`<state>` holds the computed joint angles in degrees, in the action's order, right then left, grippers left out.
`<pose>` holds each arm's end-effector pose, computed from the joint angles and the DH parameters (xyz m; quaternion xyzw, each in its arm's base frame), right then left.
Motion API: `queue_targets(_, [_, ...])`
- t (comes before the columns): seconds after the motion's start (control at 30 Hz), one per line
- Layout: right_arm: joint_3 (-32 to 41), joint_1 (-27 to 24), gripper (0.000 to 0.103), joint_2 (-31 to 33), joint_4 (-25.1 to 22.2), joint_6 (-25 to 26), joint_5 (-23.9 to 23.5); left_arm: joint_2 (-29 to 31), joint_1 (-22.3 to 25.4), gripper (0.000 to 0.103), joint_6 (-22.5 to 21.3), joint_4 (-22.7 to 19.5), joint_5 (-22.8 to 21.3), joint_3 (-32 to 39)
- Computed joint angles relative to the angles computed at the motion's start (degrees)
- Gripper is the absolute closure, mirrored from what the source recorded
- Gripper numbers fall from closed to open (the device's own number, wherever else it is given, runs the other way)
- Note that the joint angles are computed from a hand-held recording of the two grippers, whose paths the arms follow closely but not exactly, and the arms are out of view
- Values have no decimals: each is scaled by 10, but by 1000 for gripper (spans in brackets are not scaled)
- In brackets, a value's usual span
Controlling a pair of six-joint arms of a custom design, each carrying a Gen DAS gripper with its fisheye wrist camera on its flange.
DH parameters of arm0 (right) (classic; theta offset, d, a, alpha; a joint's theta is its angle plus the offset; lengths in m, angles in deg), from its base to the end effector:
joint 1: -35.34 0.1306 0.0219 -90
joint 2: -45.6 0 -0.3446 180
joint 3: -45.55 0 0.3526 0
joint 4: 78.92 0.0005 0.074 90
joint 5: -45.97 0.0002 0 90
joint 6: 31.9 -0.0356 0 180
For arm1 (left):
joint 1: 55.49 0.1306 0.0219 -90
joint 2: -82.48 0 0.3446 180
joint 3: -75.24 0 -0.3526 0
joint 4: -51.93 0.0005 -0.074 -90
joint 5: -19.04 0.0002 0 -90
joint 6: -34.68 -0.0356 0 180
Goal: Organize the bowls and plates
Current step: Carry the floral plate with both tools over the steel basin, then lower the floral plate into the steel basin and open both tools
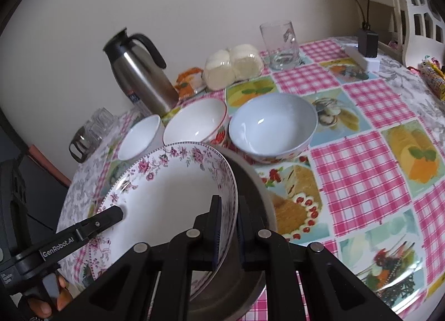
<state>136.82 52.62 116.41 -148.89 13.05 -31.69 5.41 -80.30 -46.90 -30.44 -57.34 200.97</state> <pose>0.2979 0.0842 0.4964 0.2599 0.8966 0.0918 0.3466 0.4310 -0.2090 0.5094 0.1674 0.9439 -0.1842 0.2170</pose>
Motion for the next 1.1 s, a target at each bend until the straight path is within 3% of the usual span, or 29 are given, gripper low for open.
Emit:
queue_targets(0.37, [-8, 1, 92, 27, 5, 17, -9, 21, 6, 76, 4, -15, -14, -9])
queue_targets(1.1, [-2, -10, 90, 35, -37, 37, -31, 37, -13, 74, -7, -62, -57, 13])
